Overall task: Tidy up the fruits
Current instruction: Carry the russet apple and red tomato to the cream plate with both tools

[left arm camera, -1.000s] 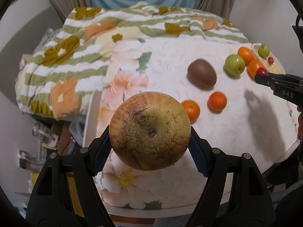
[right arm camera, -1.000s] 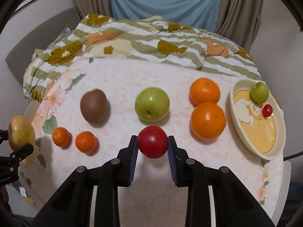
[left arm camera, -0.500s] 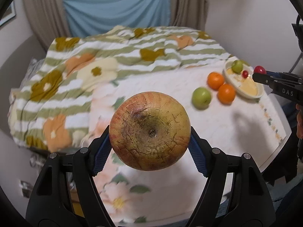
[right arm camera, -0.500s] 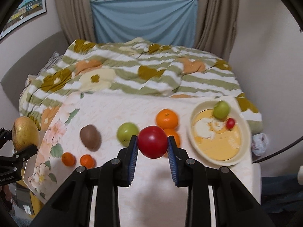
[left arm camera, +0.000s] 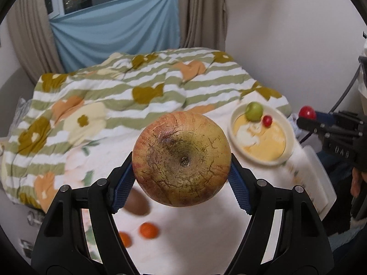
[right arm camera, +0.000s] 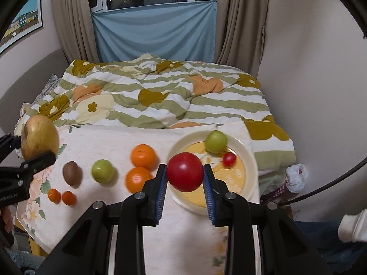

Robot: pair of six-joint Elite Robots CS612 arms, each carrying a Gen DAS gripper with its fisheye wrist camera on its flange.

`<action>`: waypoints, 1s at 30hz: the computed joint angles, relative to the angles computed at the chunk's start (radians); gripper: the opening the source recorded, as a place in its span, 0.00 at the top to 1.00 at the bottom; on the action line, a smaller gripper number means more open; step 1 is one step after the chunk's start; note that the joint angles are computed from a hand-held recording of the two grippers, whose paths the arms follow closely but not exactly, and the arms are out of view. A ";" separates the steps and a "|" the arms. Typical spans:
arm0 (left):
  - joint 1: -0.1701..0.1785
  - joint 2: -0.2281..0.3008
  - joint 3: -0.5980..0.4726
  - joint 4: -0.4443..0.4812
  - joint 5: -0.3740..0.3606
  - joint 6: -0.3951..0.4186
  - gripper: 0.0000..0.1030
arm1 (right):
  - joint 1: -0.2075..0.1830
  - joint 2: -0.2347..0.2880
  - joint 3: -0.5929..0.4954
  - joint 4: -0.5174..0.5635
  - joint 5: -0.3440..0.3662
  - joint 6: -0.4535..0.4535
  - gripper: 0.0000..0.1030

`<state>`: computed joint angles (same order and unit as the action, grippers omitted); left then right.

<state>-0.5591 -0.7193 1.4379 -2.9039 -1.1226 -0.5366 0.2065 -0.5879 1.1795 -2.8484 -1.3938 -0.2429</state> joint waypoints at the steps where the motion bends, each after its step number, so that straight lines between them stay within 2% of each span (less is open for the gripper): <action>1: -0.001 0.014 -0.030 0.014 -0.001 -0.001 0.20 | -0.006 0.005 -0.009 0.007 0.006 -0.009 0.73; 11: -0.009 0.142 -0.277 0.144 -0.031 -0.042 0.20 | -0.064 0.067 -0.128 0.115 0.100 -0.102 0.73; 15: -0.007 0.194 -0.370 0.200 -0.058 -0.048 0.20 | -0.076 0.091 -0.170 0.156 0.111 -0.125 0.73; 20: 0.004 0.247 -0.459 0.233 -0.126 -0.018 0.20 | -0.084 0.109 -0.203 0.193 0.111 -0.112 0.73; 30: 0.024 0.365 -0.654 0.377 -0.227 0.074 0.20 | -0.087 0.135 -0.240 0.236 0.065 -0.015 0.73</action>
<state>-0.5350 -0.3542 0.7835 -2.5269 -1.3497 -0.4623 0.1195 -0.4525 0.9393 -2.6123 -1.3288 -0.2579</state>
